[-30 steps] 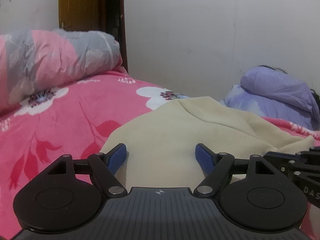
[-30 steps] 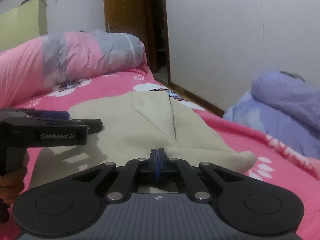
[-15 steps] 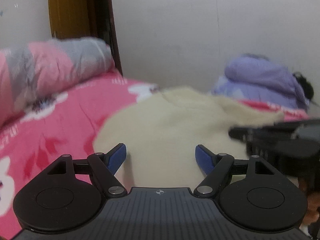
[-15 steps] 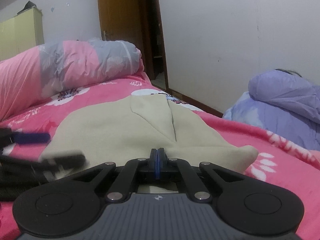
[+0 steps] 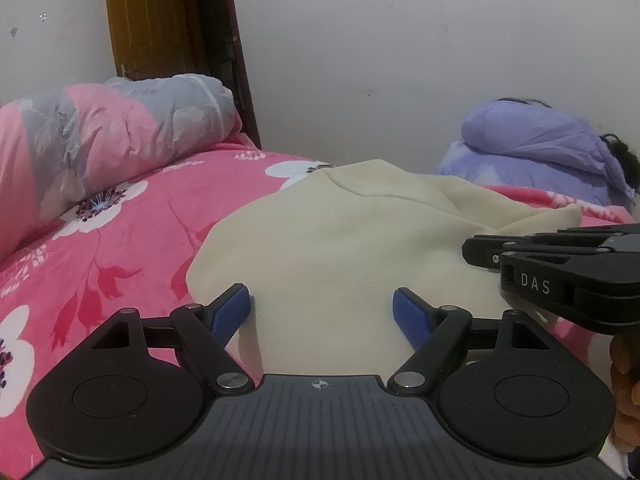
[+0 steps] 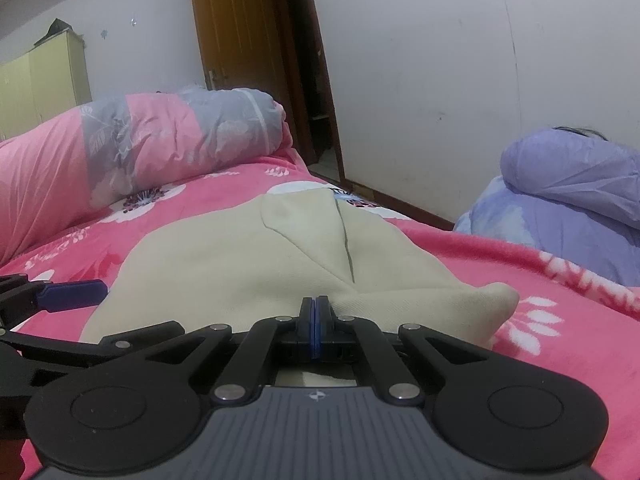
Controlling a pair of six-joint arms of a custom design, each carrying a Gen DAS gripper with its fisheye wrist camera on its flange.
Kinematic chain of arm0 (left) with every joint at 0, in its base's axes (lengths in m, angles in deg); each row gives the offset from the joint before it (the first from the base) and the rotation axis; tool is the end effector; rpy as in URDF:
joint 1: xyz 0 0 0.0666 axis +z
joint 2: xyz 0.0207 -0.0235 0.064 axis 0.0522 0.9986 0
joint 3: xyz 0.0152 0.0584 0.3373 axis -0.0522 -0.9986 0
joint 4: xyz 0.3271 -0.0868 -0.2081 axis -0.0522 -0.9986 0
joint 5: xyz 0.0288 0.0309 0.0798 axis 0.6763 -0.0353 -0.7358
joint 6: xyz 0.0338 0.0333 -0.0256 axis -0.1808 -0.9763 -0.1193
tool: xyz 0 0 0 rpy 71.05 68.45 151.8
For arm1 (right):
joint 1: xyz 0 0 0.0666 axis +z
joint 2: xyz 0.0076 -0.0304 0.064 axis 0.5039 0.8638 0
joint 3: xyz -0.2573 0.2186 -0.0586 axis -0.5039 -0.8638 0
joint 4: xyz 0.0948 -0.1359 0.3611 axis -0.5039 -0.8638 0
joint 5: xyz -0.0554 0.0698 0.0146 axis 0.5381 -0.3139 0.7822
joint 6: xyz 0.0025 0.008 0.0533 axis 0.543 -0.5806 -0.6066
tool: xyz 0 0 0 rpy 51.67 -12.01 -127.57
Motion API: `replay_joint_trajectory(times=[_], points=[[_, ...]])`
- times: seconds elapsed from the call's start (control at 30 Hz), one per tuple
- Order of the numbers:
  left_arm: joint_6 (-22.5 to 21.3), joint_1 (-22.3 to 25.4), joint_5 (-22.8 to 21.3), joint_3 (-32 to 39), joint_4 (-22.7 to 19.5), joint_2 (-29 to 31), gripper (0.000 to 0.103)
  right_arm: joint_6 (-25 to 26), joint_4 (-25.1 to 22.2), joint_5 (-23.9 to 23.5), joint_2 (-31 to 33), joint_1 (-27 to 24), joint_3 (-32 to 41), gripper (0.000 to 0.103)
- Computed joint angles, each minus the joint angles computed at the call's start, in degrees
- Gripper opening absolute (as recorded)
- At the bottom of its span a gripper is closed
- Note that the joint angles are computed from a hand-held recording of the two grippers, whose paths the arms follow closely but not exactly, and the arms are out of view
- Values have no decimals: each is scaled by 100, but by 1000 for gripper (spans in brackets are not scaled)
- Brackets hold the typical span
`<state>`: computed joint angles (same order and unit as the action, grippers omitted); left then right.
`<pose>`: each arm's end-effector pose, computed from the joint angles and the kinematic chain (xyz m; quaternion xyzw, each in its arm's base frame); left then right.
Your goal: Fold clothes
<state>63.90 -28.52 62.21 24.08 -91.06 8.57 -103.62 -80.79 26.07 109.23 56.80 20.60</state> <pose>0.4738 -0.2784 0.2916 0.1559 0.8571 -0.0038 0.4909 0.4838 0.2323 0.2709 -0.0019 0.8535 0.1073 0.5099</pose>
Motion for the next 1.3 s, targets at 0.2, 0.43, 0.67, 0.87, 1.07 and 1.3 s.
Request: replay_joint_trajectory(times=[0.2, 0.43, 0.67, 0.87, 1.07, 1.3], points=[[23, -10, -32, 17, -18, 16, 80, 17, 28, -12, 8, -14, -1, 0], [-21, -14, -52, -40, 71, 7, 81, 48, 113, 6, 29, -8, -18, 0], [-104, 53, 151, -274, 362, -123, 82, -14, 299, -101, 14, -45, -106, 0], [303, 238, 584, -732, -239, -958, 85, -325, 274, -116, -613, 43, -558, 8], [525, 259, 763, -1464, -914, -2261, 88, -872, -720, 397, -1820, 654, -1091, 34], [1138, 158, 749, -2234, -1506, -3765, 97, -1515, -2075, 1542, -2478, 1764, -1154, 43]])
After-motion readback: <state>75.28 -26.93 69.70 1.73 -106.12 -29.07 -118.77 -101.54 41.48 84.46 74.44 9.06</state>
